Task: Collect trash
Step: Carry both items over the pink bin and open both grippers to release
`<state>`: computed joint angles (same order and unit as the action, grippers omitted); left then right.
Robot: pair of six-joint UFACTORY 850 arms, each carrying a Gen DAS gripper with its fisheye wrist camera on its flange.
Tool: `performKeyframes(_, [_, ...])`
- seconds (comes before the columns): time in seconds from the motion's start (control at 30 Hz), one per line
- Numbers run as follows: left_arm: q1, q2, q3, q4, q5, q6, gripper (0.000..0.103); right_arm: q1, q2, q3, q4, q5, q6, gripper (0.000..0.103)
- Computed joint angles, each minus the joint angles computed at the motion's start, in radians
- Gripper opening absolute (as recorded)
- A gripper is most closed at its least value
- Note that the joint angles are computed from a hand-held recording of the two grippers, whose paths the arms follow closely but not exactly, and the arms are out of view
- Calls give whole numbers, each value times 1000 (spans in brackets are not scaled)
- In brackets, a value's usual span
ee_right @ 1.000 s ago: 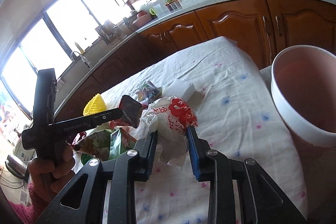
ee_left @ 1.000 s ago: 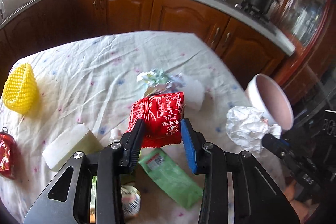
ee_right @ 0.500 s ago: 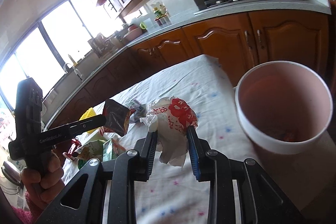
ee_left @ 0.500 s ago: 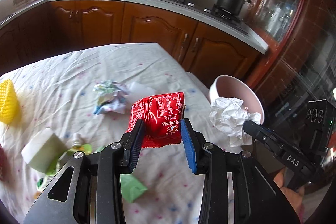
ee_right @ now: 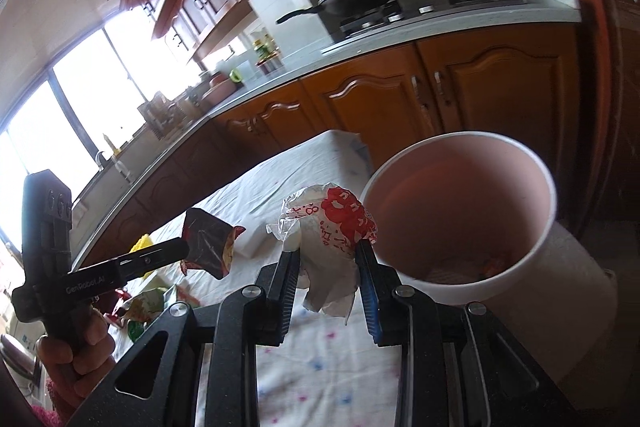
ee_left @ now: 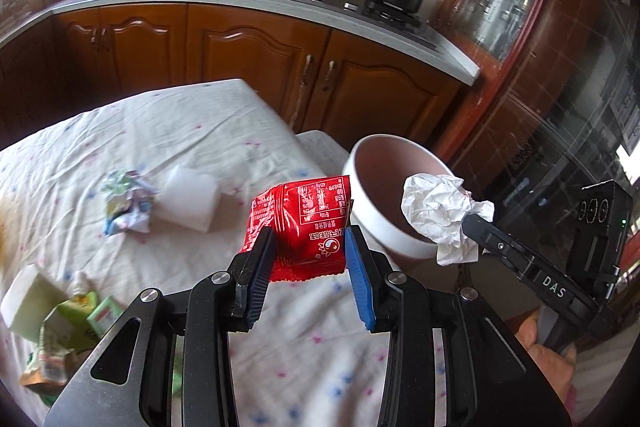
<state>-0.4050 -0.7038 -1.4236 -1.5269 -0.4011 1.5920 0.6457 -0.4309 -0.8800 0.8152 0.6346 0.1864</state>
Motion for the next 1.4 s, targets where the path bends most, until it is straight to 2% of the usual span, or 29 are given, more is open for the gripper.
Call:
performKeyframes(0.3, [-60,-36,-73,76,-4,-71,35,-24,49,75,63,33,-3,29])
performKeyframes(0.5, [-99,-89,-166,189,1,-190,35,-58,70,108,82,32,0,29])
performKeyframes(0.77, [-151,-194,-325,466,7,-459,35,-110,65,98,82,-19,-32,30])
performKeyframes(1.03, [-189,-306,-491,777,-34,-759,35,-155,48,88,42,-73,-15,31])
performKeyframes(1.23, [-200,-352,-551,869,-60,-853,37,-176,45,95,6,-89,17,33])
performKeyframes(1.4, [-211,-334,-523,908,-21,-864,46,-189,41,99,-57,-95,86,39])
